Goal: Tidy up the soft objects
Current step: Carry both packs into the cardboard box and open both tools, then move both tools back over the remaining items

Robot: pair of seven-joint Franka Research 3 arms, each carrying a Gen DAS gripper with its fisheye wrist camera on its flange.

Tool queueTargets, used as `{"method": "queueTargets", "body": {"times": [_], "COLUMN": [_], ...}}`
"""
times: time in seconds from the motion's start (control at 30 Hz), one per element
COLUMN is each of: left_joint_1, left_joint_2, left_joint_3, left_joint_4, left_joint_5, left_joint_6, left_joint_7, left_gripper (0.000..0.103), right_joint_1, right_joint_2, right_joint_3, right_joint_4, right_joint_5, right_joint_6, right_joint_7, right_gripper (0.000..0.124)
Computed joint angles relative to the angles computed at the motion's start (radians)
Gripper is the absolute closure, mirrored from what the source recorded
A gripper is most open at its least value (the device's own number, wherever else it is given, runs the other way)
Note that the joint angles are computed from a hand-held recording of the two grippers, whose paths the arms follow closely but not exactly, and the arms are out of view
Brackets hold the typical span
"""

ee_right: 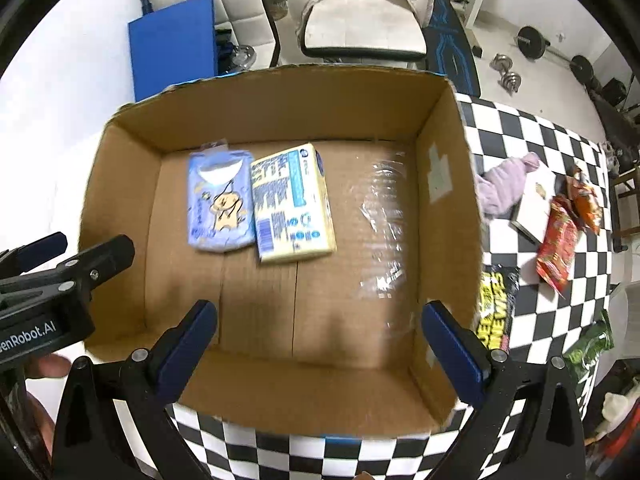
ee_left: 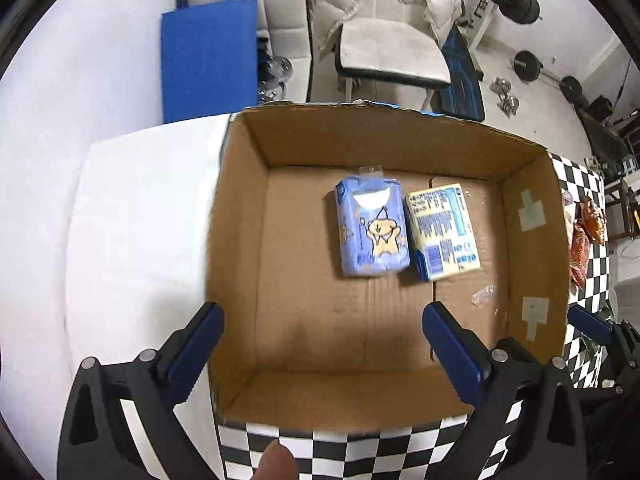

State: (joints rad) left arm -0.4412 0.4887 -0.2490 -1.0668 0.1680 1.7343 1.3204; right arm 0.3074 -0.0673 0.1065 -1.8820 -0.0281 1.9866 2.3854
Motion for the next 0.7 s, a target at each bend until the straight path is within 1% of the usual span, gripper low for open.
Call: {"method": "queueTargets", "body": {"times": [0.03, 0.13, 0.23, 0.4, 0.47, 0.5, 0.53, 0.57, 0.6, 0.67, 0.7], "left_joint_1": [0.007, 0.015, 0.017, 0.019, 0.01, 0.001, -0.009, -0.019, -0.03, -0.064, -0.086], "left_joint_2": [-0.04, -0.119, -0.176, -0.229, -0.25, -0.263, -0.28, -0.291, -0.292, -0.263, -0.232], "left_joint_3": [-0.001, -0.009, -0.017, -0.031, -0.036, -0.039, -0.045, -0.052, -0.057, -0.068, -0.075], "left_joint_4": [-0.053, -0.147, -0.207, -0.23, -0.237, -0.245, -0.261, -0.27, -0.265, -0.212, -0.166], "left_joint_5": [-0.005, -0.009, 0.002, -0.006, 0.008, 0.028, 0.048, 0.065, 0.083, 0.125, 0.14], "left_joint_6": [0.023, 0.063, 0.092, 0.105, 0.126, 0.149, 0.188, 0.23, 0.255, 0.262, 0.258], "left_joint_7": [-0.008, -0.032, -0.052, -0.069, -0.08, -0.089, -0.088, -0.085, -0.085, -0.081, -0.072], "left_gripper": [0.001, 0.001, 0.001, 0.001, 0.001, 0.001, 0.001, 0.001, 0.001, 0.001, 0.001], "right_joint_1": [0.005, 0.013, 0.016, 0.017, 0.013, 0.007, -0.004, -0.022, -0.043, -0.081, -0.096], "right_joint_2": [-0.027, -0.089, -0.131, -0.2, -0.245, -0.277, -0.32, -0.356, -0.394, -0.48, -0.531], "right_joint_3": [0.006, 0.023, 0.04, 0.06, 0.058, 0.059, 0.066, 0.081, 0.099, 0.117, 0.11], "right_joint_4": [-0.018, -0.051, -0.065, -0.089, -0.123, -0.153, -0.19, -0.216, -0.238, -0.291, -0.32], "right_joint_5": [-0.004, -0.008, -0.005, 0.009, 0.03, 0.032, 0.009, -0.027, -0.074, -0.136, -0.139], "right_joint_6": [-0.002, -0.011, -0.009, 0.007, 0.037, 0.07, 0.111, 0.134, 0.143, 0.154, 0.148], "right_joint_7": [0.006, 0.021, 0.033, 0.044, 0.041, 0.041, 0.043, 0.051, 0.061, 0.07, 0.067], "right_gripper": [0.021, 0.021, 0.021, 0.021, 0.021, 0.021, 0.021, 0.021, 0.021, 0.021, 0.021]}}
